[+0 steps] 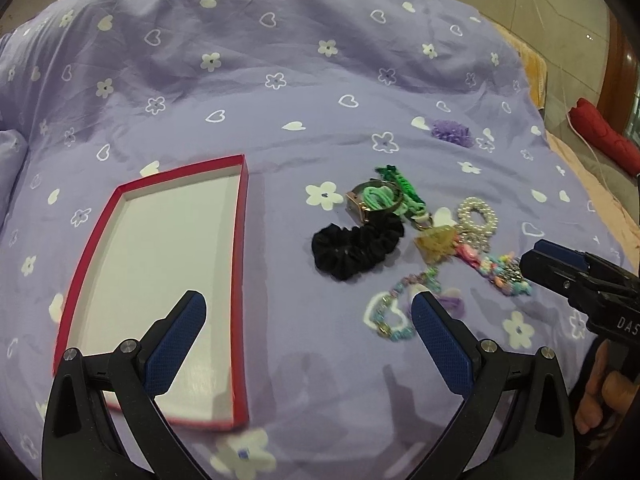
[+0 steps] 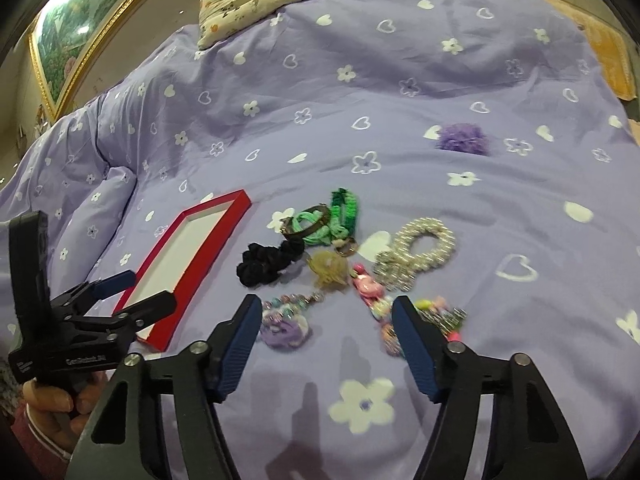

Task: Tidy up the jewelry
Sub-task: 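Grasp the black scrunchie with the left tool while the right tool grasps the yellow hair clip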

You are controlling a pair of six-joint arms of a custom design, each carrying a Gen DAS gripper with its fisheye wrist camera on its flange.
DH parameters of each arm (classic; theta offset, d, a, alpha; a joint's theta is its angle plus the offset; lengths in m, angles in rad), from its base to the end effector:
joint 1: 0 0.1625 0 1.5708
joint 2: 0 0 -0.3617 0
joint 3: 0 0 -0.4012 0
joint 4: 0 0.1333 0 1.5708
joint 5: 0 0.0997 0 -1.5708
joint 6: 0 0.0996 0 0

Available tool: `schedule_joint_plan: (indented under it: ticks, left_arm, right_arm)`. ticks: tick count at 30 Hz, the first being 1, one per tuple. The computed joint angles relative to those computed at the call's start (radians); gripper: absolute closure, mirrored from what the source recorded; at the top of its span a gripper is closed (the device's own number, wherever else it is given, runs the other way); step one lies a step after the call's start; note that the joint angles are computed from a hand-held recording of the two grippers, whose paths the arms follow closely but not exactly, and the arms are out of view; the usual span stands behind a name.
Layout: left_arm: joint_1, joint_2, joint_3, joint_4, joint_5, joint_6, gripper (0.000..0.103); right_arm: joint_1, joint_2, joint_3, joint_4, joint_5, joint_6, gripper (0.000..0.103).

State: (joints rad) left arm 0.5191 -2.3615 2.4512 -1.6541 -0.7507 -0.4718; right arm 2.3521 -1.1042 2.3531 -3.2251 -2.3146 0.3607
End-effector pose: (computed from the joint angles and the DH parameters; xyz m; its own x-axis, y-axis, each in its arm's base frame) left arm -0.1076 -0.2989 0.3124 -0.6924 0.3042 -0.6542 0.6214 0.7121 -0.3266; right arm 0.3356 -0.2448 0.0769 -0.8932 -0.0772 0.4430 -0.3547 0.7264 -0.5886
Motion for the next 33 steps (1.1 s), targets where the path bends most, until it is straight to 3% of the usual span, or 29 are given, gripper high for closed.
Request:
schedule_joint_plan:
  ticks: [11,20,22,25,27,29,33]
  left_arm:
    - [0.189,0.257,-0.042,-0.324,-0.031,0.231,0.005]
    - [0.266,0.431,-0.079,-0.455,-0.068,0.356,0.017]
    - [0.272,0.466,-0.085,-0.460,-0.072,0.377,0.024]
    - [0.282,0.498,-0.094,-0.453,-0.104,0.410,0.046]
    - [0.287,0.504,-0.097,-0.455,-0.133,0.429,0.074]
    - [0.283,0.500,-0.094,-0.454,-0.144,0.435,0.089]
    - [0.275,0.466,-0.093,-0.444,-0.161,0.424,0.093]
  right_arm:
    - [-0.118,0.091,-0.084,0.004,0.107,-0.094,0.049]
    - [-0.175,0.134,-0.114,0.018,0.148,-0.130,0.064]
    - [-0.185,0.140,-0.117,0.022,0.147,-0.130,0.073]
    - [-0.198,0.135,-0.108,0.017,0.153,-0.126,0.077]
    - [-0.198,0.128,-0.099,0.008,0.156,-0.126,0.077]
    - [-0.196,0.119,-0.090,-0.002,0.153,-0.125,0.077]
    - [-0.184,0.103,-0.077,-0.017,0.147,-0.117,0.077]
